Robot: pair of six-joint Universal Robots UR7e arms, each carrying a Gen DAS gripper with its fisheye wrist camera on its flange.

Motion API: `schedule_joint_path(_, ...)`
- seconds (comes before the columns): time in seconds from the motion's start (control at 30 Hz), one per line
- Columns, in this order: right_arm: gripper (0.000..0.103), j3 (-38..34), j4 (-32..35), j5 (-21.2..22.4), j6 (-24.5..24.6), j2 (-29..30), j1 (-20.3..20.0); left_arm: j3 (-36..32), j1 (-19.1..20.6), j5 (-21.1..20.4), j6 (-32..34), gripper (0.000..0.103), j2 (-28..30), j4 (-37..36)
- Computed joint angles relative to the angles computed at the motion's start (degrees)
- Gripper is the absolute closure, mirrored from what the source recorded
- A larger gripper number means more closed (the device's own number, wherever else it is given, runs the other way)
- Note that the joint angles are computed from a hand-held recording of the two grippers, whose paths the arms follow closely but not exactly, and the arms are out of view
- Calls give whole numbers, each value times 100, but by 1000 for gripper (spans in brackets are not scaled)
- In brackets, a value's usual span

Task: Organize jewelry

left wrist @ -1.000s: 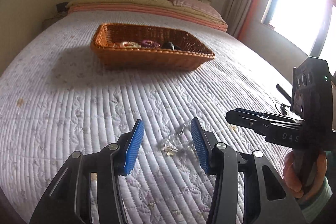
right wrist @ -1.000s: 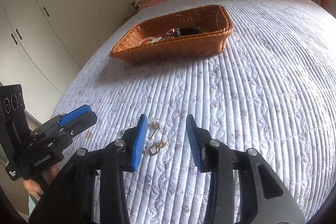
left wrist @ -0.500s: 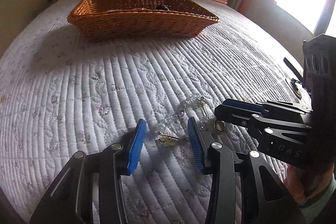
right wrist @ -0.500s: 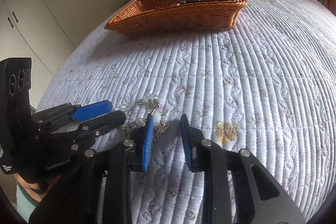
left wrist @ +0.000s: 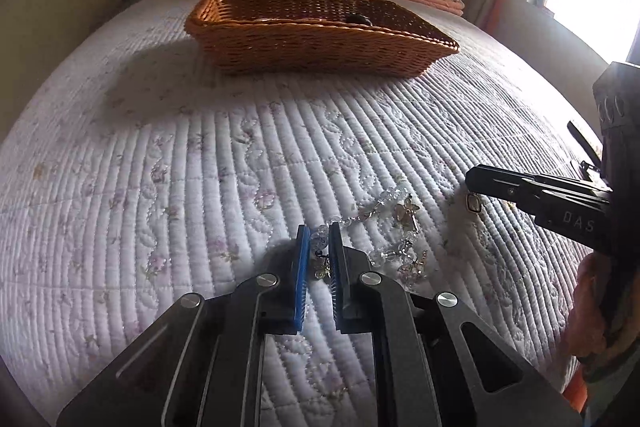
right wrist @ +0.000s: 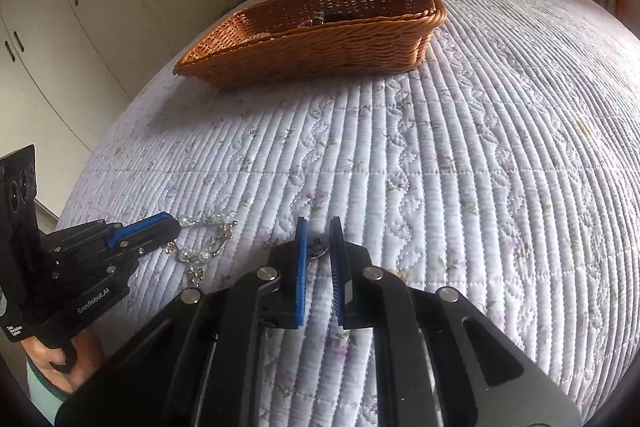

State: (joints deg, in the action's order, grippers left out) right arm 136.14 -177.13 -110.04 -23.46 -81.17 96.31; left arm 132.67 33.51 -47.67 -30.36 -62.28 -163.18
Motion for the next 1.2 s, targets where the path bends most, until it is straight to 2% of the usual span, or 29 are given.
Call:
schedule_joint_path(0.1, 93, -23, 133, 103, 63, -37, -26, 72, 33, -128, 29, 94, -102, -69)
schedule_joint_path(0.17, 92, -7, 355, 402, 174, -228, -176, 73, 6, -128, 40, 93, -79, -83)
schedule_joint_path(0.3, 66, 97, 477, 755, 384, -576, -442, 60, -30, -179, 152, 76, -13, -209)
schedule_joint_path(0.4, 63, 114, 502, 700, 358, -580, -416, 54, -57, -148, 188, 73, 33, -209)
schedule_joint_path(0.63, 66, 88, -454, -397, -65, 201, 211, 34, -159, 181, 34, 73, 146, 23)
schedule_joint_path(0.73, 79, 94, -1011, -929, -338, 586, 444, 75, -241, 343, -120, 72, 201, 68)
schedule_joint_path(0.8, 91, 112, -1248, -1061, -474, 711, 523, 35, -303, 535, -197, 83, 271, 269)
schedule_joint_path(0.87, 94, 140, -1344, -1034, -576, 739, 544, 24, -350, 705, -265, 96, 313, 396)
schedule_joint_path(1.07, 94, 273, -1456, -704, -699, 509, 502, 276, -415, 612, -41, 96, 108, -306)
schedule_joint_path(1.13, 95, 292, -1403, -567, -677, 406, 487, 378, -421, 419, 108, 96, -36, -678)
schedule_joint_path(1.2, 94, 305, -1317, -477, -660, 289, 495, 415, -458, 246, 195, 96, -191, -744)
